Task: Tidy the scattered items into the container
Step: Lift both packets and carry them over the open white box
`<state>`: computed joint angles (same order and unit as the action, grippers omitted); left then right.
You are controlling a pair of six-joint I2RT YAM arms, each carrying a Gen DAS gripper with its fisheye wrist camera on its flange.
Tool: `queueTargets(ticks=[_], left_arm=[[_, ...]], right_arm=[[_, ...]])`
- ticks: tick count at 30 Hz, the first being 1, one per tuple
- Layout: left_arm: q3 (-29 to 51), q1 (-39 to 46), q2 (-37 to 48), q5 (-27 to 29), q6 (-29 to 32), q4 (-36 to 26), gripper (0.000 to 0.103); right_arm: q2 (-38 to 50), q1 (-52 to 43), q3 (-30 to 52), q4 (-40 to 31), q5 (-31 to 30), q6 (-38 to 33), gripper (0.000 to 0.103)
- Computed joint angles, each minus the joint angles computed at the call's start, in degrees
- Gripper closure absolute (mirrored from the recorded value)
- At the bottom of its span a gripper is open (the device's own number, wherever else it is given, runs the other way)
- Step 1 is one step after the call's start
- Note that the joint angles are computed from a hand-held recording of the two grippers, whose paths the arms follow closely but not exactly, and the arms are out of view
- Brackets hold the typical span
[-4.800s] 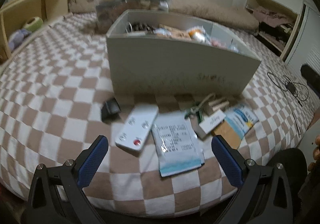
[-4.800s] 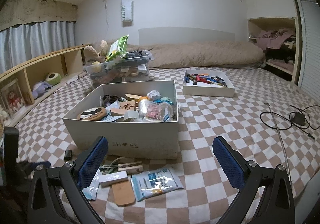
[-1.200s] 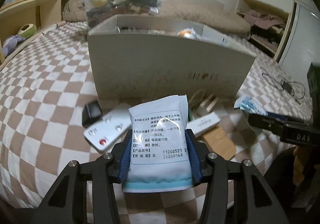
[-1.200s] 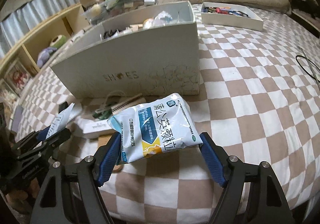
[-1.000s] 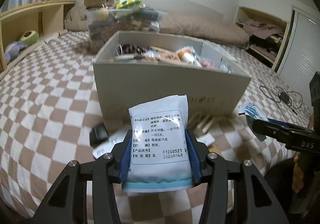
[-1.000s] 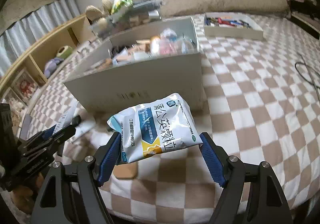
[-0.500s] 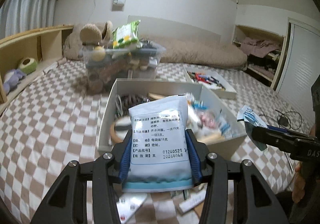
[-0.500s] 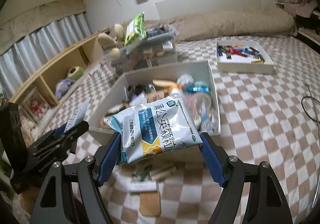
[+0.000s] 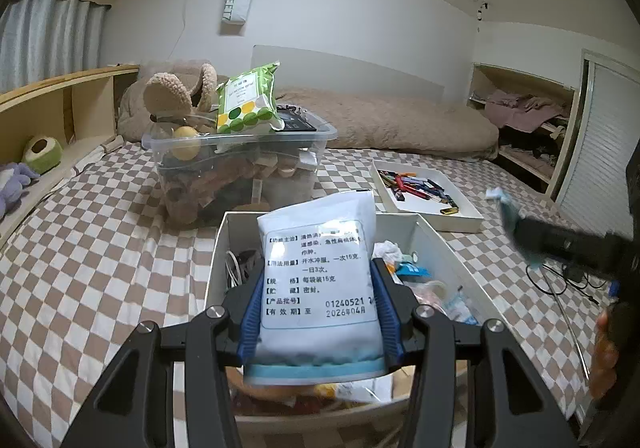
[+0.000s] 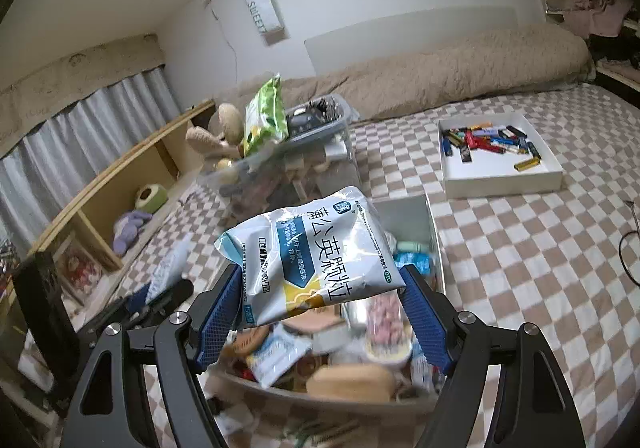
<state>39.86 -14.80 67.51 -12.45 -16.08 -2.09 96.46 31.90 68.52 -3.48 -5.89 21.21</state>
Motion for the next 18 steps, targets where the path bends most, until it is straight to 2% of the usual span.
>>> queueTargets(ticks=[9,18], left_arm=[[5.6,4.9,7.3,4.3,2.2,0.3,0.054],[10.0,9.8,16.0,8.1,4.2,0.8,0.054]], right_arm=[[5.8,0.0,8.4,-0.5,-1.1,0.2,0.024],[11.6,-0.2,11.0,-0.9,-2.8,-0.1,0.024]])
